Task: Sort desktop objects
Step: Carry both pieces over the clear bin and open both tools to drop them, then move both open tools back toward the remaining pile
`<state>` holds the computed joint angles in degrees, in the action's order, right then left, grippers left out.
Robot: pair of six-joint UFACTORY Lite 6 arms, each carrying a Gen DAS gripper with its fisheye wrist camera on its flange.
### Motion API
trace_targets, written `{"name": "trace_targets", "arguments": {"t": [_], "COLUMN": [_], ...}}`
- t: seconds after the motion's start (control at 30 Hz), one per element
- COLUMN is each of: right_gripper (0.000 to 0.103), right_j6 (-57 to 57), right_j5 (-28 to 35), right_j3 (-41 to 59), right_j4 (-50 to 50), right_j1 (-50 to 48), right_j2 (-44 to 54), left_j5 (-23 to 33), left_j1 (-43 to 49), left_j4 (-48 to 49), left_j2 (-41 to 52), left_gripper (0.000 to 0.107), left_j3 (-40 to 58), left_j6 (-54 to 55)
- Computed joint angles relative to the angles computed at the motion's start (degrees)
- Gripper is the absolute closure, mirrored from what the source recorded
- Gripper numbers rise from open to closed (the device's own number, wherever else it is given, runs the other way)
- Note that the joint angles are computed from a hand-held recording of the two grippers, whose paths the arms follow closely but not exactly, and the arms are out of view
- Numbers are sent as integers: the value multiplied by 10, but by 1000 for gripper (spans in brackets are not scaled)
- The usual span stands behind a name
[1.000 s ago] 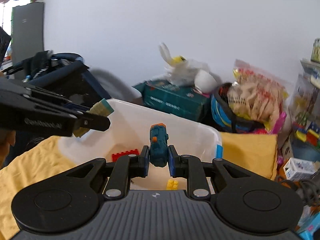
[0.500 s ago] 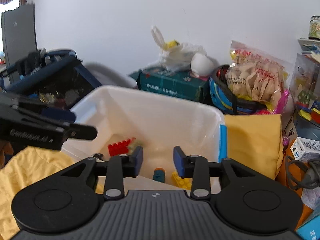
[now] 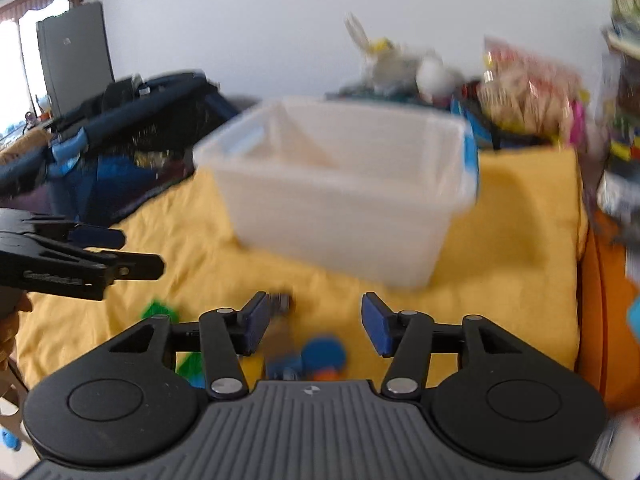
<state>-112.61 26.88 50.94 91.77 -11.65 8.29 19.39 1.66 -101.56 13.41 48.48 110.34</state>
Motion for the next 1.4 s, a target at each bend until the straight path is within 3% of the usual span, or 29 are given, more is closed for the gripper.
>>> {"name": "trace_targets", "arguments": {"t": [0.07, 0.17, 0.23, 0.4, 0.57, 0.7, 0.83, 0.93, 1.03, 1.1, 1.23, 1.4], "right_gripper": [50, 51, 52, 55, 57, 60, 65, 65, 65, 64, 64, 64], "right_j6": [30, 47, 35, 47, -24, 9, 34, 86, 45, 35, 83, 97], "right_j5": [1, -2, -4, 29, -1, 8, -26, -44, -63, -76, -79, -78], "right_j3": [-25, -66, -98, -142, -160, -134, -80, -54, -69, -78, -89, -117], "right_j4": [-36, -61, -68, -98, -33, -56, -45, -55, -9, 4, -34, -60], "right_j1": [-15, -31, -36, -33, 17, 26, 62, 80, 80, 69, 32, 2], "right_j2": [-6, -22, -38, -56, -80, -56, -1, 20, 2, -13, -30, -42], "left_j5": [-3, -26, -32, -12, -6, 8, 18, 58, 136, 155, 138, 111], "left_j1": [-9, -31, -33, 1, 10, 23, 32, 51, 63, 42, -18, -52], "left_j4": [-17, -133, -142, -52, -12, 9, 21, 81, 137, 158, 186, 122], "left_j2": [-13, -27, -31, -39, -43, -33, -26, -16, 3, 18, 53, 96], "left_gripper": [30, 30, 30, 30, 30, 30, 30, 30, 30, 30, 48, 48], "left_j3": [-41, -97, -109, -111, -111, -98, -87, -71, -51, -40, -11, 10], "left_j6": [35, 177, 195, 115, 88, 72, 77, 45, 27, 25, -4, 21]}}
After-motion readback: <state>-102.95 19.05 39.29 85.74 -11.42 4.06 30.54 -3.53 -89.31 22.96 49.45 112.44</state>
